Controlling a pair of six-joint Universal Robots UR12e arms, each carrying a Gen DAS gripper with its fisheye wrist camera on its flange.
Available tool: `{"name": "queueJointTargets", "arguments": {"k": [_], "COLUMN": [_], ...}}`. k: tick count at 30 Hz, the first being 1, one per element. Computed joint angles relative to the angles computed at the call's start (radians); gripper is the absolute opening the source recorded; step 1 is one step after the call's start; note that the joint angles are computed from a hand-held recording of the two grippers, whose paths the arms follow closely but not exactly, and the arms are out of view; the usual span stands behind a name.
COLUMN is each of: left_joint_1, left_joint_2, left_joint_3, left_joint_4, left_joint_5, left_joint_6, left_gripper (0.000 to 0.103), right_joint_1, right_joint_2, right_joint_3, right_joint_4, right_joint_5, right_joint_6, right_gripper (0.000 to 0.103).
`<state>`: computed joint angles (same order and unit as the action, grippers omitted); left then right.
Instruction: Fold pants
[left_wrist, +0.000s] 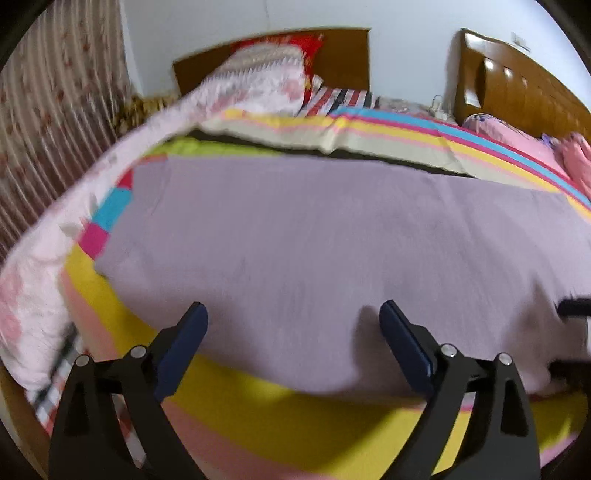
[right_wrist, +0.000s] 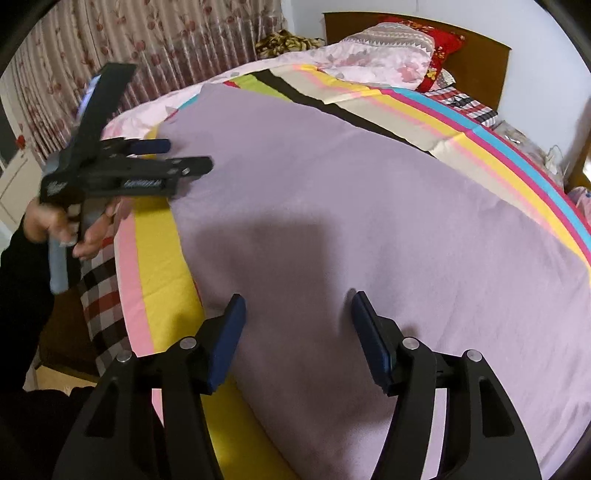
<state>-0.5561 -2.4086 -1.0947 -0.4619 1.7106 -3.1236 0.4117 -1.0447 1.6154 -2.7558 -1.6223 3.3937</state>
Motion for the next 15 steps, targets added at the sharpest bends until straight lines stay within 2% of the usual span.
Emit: {"name": "queueJointTargets", "arguments": {"k": [1, 3, 5, 8, 9, 11, 14, 15], "left_joint_1": [-0.007, -0.022, -0.038, -0.034, -0.035, -0.041, -0.049, -0.052], "left_joint_2": [0.009, 0.011, 0.006, 0.013, 0.016, 0.032, 0.037, 0.027], "left_joint_3": [-0.016, -0.025, -0.039, -0.017, -0.015, -0.03, -0.038, -0.019], "left_joint_4": [0.021, 0.002, 0.059, -0.015, -0.024, 0.01, 0.069, 0.037], "left_joint_5": [-0.01, -0.014, 0.047, 0.021, 0.017, -0.007, -0.042, -0.065], "left_joint_6": [0.022, 0.097, 0.143, 0.17, 0.192, 0.266, 0.247, 0.238], "left_gripper": [0.094, 0.094, 0.096, 0.094, 0.093, 0.094, 0.097, 0.097], "right_joint_1": [0.001, 0.003, 0.0, -0.011, -0.013, -0.009, -0.01, -0.017], "right_joint_2": [0.001, 0.0, -0.001, -0.022, -0.031, -0.05, -0.088, -0.103], "right_joint_3": [0.0, 0.005, 0.011, 0.031, 0.044, 0.073, 0.133, 0.15], "right_joint_4": [-0.005, -0.015, -0.023, -0.017, -0.026, -0.052, -0.071, -0.036], "right_joint_5": [-0.004, -0.013, -0.002, 0.036, 0.023, -0.042, -0.155, -0.156], "right_joint_6": [0.004, 0.007, 0.008, 0.021, 0.034, 0.071, 0.172, 0.205], "right_gripper": [0.061, 0.061, 0.061, 0.06, 0.06, 0.06, 0.061, 0.061]}}
